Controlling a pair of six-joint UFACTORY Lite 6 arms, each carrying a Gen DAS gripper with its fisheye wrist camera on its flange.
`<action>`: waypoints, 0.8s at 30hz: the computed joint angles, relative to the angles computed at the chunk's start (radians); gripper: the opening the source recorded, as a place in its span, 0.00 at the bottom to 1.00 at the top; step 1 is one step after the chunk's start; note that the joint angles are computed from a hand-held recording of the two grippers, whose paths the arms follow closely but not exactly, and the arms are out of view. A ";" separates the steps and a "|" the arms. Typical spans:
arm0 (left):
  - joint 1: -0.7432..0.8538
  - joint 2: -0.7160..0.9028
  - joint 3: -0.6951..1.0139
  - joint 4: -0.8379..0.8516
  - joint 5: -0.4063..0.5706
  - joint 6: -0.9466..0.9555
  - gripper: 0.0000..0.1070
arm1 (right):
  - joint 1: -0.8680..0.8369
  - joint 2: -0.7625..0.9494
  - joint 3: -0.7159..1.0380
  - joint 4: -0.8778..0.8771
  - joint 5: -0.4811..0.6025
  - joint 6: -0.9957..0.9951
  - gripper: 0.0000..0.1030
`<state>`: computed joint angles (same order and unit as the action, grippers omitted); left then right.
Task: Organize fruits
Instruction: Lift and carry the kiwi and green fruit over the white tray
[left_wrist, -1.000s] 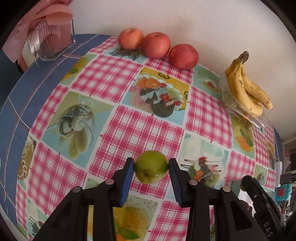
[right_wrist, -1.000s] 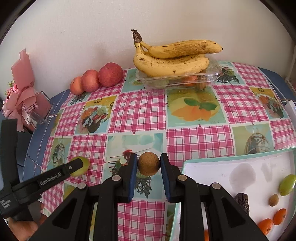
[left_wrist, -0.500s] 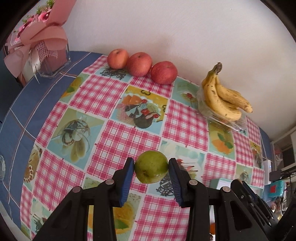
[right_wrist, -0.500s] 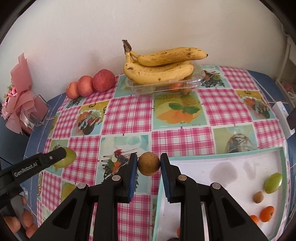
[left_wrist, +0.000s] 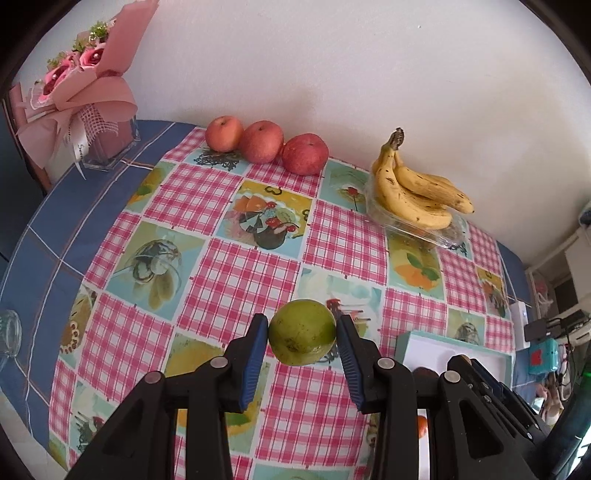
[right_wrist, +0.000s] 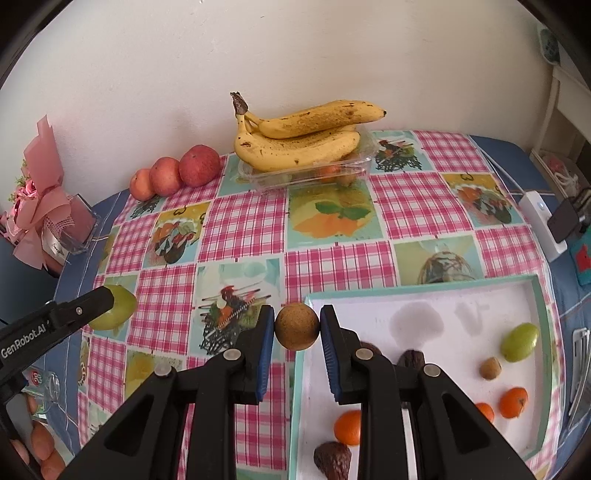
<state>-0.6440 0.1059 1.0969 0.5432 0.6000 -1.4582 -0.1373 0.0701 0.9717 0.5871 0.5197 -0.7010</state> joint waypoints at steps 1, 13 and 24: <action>-0.008 -0.007 -0.005 0.003 0.004 -0.007 0.38 | -0.008 -0.017 -0.012 -0.002 0.009 -0.001 0.26; -0.151 -0.090 -0.103 0.038 0.029 -0.147 0.38 | -0.135 -0.177 -0.111 -0.040 0.094 -0.036 0.26; -0.294 -0.093 -0.130 0.050 0.025 -0.244 0.38 | -0.301 -0.267 -0.225 -0.053 0.139 -0.149 0.26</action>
